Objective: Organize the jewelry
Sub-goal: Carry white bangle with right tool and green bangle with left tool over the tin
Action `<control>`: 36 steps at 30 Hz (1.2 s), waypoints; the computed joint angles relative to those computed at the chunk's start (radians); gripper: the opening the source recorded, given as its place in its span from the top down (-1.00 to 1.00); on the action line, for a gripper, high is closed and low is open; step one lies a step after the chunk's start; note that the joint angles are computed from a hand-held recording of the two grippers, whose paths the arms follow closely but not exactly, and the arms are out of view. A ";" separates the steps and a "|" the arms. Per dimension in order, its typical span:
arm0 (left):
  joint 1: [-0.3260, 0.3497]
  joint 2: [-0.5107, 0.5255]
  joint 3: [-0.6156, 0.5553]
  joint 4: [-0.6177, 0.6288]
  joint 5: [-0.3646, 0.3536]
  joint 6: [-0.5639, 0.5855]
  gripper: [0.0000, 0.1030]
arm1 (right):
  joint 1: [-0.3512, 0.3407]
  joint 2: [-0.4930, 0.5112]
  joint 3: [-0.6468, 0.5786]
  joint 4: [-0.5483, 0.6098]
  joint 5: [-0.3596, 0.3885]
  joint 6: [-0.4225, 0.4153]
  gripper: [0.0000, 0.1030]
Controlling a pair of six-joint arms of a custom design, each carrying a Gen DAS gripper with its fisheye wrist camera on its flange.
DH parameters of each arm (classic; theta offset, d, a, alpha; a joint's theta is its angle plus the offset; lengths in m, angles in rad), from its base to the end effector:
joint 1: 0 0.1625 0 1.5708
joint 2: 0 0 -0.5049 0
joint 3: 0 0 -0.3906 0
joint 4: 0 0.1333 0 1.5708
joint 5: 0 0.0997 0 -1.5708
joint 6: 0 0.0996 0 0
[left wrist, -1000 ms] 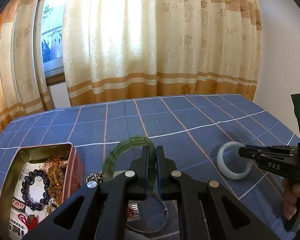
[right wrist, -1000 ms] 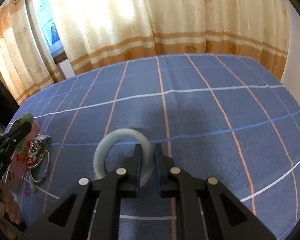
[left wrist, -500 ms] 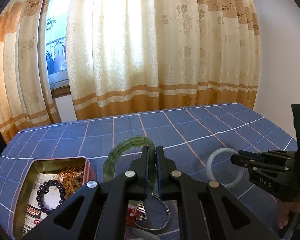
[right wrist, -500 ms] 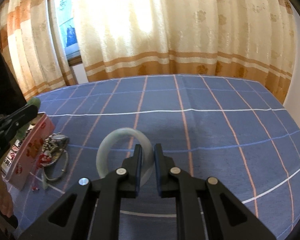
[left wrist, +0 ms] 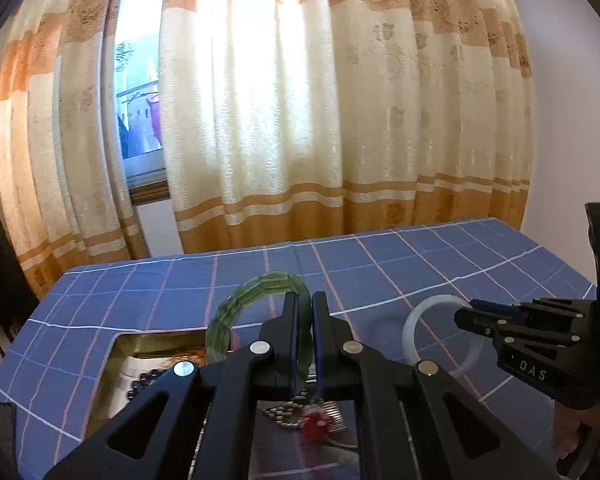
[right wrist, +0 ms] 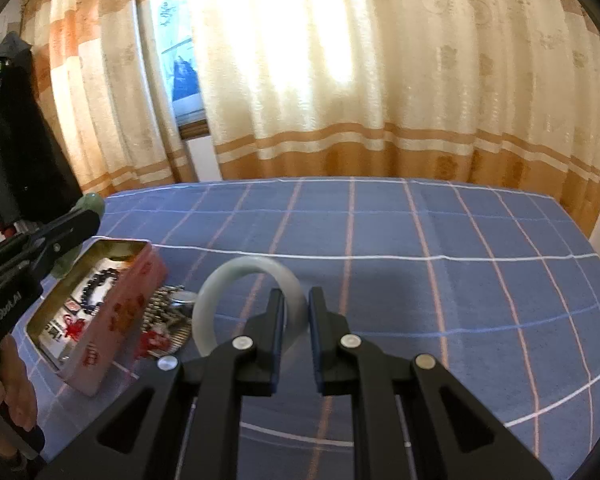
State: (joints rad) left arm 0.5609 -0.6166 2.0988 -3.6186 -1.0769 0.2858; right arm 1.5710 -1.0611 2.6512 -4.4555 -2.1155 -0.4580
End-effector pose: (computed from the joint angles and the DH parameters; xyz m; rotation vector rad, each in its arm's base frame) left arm -0.3931 -0.4601 0.0448 1.4800 2.2851 -0.9803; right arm 0.0818 -0.3479 0.2854 0.0430 -2.0426 1.3451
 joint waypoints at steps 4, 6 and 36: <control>0.010 -0.025 0.010 -0.011 0.020 0.012 0.89 | 0.036 0.012 -0.019 0.019 -0.002 -0.007 0.71; 0.016 -0.036 0.015 -0.015 0.032 0.018 0.89 | 0.059 0.019 -0.033 0.030 -0.007 -0.009 0.71; 0.167 -0.132 0.043 0.030 0.119 0.006 0.89 | 0.245 0.173 -0.246 0.254 -0.035 -0.058 0.71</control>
State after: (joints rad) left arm 0.7283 -0.7484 2.1422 -3.5884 -0.9581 0.2918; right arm 1.8158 -0.8879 2.4047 -4.2015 -2.1505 -0.5159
